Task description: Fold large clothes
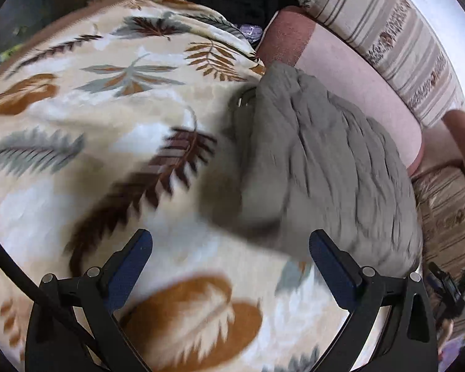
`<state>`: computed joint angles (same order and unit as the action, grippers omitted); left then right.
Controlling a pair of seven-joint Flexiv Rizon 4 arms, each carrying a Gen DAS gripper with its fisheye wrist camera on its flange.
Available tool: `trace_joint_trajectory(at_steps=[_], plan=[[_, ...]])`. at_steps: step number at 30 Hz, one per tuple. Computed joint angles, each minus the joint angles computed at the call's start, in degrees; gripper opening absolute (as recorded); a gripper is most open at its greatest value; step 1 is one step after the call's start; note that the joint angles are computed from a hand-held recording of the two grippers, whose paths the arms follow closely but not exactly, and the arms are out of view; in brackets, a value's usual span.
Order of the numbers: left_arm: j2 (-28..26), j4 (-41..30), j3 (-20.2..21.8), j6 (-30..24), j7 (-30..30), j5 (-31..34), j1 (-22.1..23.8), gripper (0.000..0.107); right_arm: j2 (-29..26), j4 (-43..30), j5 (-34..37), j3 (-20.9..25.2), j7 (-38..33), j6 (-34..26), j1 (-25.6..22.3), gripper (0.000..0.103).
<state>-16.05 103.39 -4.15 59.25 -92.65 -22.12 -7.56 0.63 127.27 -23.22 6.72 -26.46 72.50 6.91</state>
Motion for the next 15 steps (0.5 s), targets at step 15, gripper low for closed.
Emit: trace_joint_trajectory(at_steps=[15], plan=[[-16.59, -16.20, -10.87, -12.05, 26.33, -26.31, 4.26, 0.085, -22.25, -31.53, 58.85, 12.19, -52.94, -7.87, -10.16, 0.087]])
